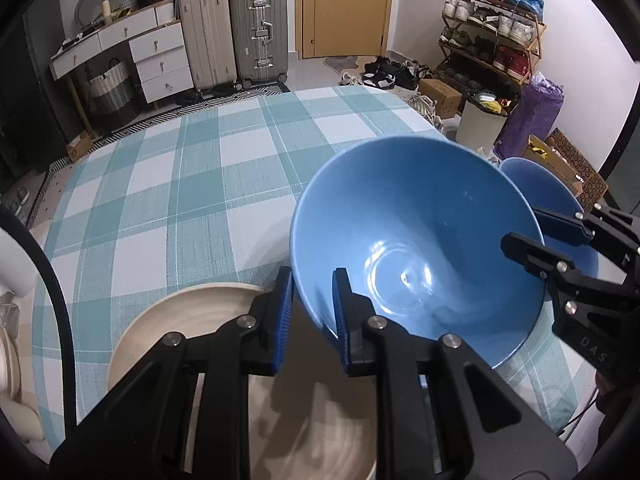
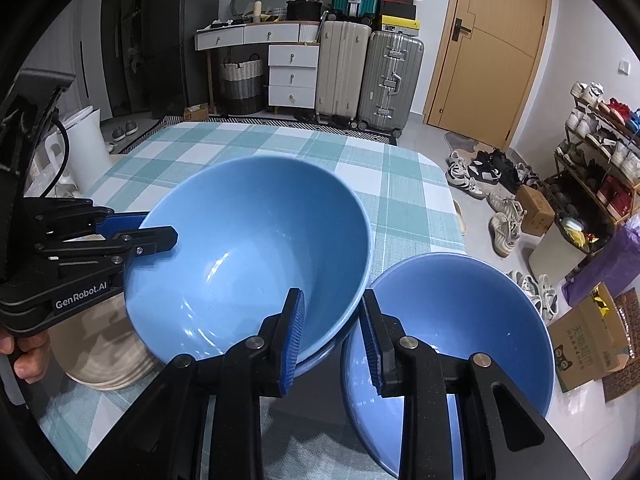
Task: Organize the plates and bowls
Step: 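Carry the held blue bowls over the cream plate stack, then lower the blue bowls onto the tablecloth and open both tools, then close both tools on opposite rims of one light blue bowl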
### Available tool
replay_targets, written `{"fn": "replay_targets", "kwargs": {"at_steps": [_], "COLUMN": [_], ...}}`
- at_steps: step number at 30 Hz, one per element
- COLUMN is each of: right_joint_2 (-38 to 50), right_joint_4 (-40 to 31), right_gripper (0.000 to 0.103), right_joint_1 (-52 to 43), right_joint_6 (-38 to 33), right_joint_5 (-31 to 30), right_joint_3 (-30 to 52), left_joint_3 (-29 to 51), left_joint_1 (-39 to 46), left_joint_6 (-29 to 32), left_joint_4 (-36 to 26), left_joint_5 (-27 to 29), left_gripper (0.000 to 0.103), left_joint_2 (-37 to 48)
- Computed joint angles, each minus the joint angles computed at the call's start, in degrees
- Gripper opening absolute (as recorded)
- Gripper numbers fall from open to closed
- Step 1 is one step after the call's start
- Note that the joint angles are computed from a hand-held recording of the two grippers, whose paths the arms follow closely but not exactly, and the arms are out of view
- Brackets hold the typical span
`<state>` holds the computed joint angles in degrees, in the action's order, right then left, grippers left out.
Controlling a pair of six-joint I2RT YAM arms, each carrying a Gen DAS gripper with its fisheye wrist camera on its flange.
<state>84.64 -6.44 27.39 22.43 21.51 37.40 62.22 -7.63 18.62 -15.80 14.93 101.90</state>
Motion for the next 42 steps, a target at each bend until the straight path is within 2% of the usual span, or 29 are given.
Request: {"fn": "replay_targets", "kwargs": {"at_steps": [4,5,6,8,10,12,14,15,17,19,22,31,36,39,42], "right_joint_2": [-1.08,-1.32,-1.76,-2.91,-4.11,-5.85,-7.45,-8.32,-10.18,-12.55,-17.82,-41.94,-52.42,-55.62,-59.08], "right_joint_4": [1.07,0.78,0.83,1.8,2.33,4.06,4.76,4.72,3.79,2.48,0.55,-14.62,-21.55,-24.73,-26.88], "right_gripper": [0.036,0.041,0.044,0.057,0.06,0.066,0.079,0.082,0.092,0.101,0.102,0.103,0.103,0.103,0.103], "right_joint_1": [0.09,0.36,0.47,0.4,-0.43,-1.25,-1.34,-1.14,-0.02,0.79,0.68,1.0,-1.79,-2.78,-6.61], "right_joint_6": [0.02,0.24,0.39,1.15,3.13,5.72,6.98,7.47,8.58,9.97,12.49,17.9,16.92,16.84,14.96], "right_joint_5": [-0.6,-0.69,-0.82,-1.61,-3.77,-5.3,-5.62,-5.37,-3.09,-0.66,0.52,7.38,5.74,5.65,1.7], "right_joint_3": [-1.35,-1.25,-1.51,-2.67,-3.49,-4.91,-5.78,-6.14,-6.74,-7.61,-9.86,-16.18,-18.19,-18.52,-18.81], "left_joint_3": [0.6,0.73,0.92,0.38,0.5,0.35,-0.29,-0.82,-1.67,-2.28,-4.39,-11.04,-14.55,-16.69,-18.39], "left_joint_1": [0.42,0.46,0.44,0.6,1.18,1.75,2.39,2.69,3.44,3.79,3.93,0.98,-1.91,-4.18,-6.61], "left_joint_6": [-0.38,-0.52,-0.75,-1.44,-2.62,-3.16,-3.48,-3.67,-4.1,-4.5,-5.0,-7.29,-9.82,-11.01,-12.0], "left_joint_4": [-1.15,-1.37,-1.66,-1.72,-2.28,-2.9,-3.09,-2.95,-2.94,-3.44,-3.32,-2.98,-1.8,-1.0,-0.31], "left_joint_5": [1.2,1.36,1.19,1.82,3.06,4.47,5.93,6.46,8.04,8.83,9.76,10.65,9.77,9.25,7.97], "left_gripper": [0.024,0.025,0.029,0.039,0.052,0.06,0.074,0.081,0.082,0.089,0.102,0.102,0.102,0.102,0.102], "left_joint_2": [0.33,0.33,0.32,-0.39,-0.74,-1.45,-2.79,-3.52,-4.97,-6.08,-8.64,-15.61,-18.29,-19.92,-21.28]}}
